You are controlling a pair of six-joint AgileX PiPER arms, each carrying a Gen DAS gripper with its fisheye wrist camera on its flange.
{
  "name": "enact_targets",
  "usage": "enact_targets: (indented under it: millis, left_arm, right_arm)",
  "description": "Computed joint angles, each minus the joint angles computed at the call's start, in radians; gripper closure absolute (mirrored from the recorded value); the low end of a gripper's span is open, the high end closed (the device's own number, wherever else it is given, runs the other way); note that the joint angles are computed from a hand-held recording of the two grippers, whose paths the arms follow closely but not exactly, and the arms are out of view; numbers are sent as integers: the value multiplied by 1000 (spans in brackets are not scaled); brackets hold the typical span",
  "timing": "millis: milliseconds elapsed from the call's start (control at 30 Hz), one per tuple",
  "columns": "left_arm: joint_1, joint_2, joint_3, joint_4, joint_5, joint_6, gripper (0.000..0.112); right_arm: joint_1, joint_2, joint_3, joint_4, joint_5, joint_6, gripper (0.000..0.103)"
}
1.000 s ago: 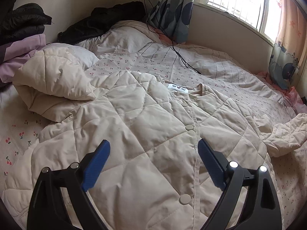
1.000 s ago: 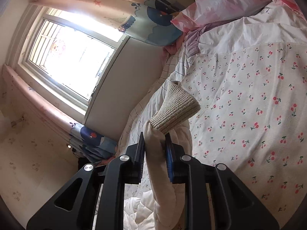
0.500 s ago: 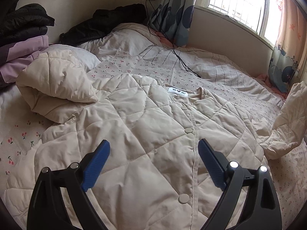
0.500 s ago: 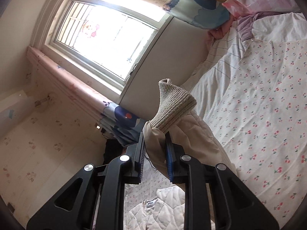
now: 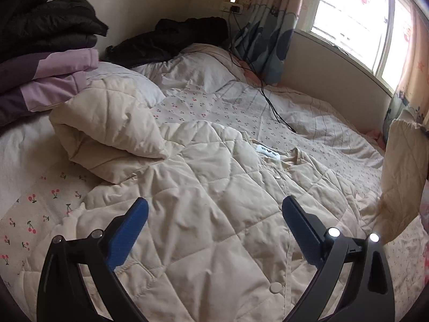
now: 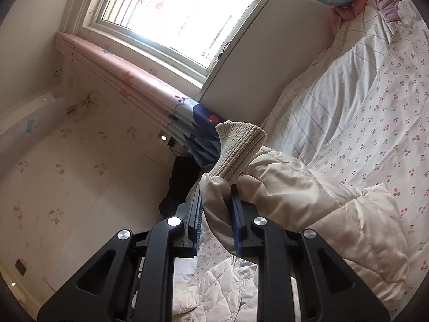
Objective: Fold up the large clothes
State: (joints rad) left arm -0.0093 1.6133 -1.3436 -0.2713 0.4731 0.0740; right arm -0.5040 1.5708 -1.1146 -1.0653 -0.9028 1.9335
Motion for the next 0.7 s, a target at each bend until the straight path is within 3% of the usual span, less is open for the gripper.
enact_targets:
  millis: [400, 700]
  left_arm:
    - [264, 15, -84, -126, 73, 11, 17]
    - [328, 28, -99, -192, 102, 54, 17]
  right_arm:
    - [343, 87, -112, 166, 164, -140, 84]
    - [569, 198, -318, 210, 292, -194, 85]
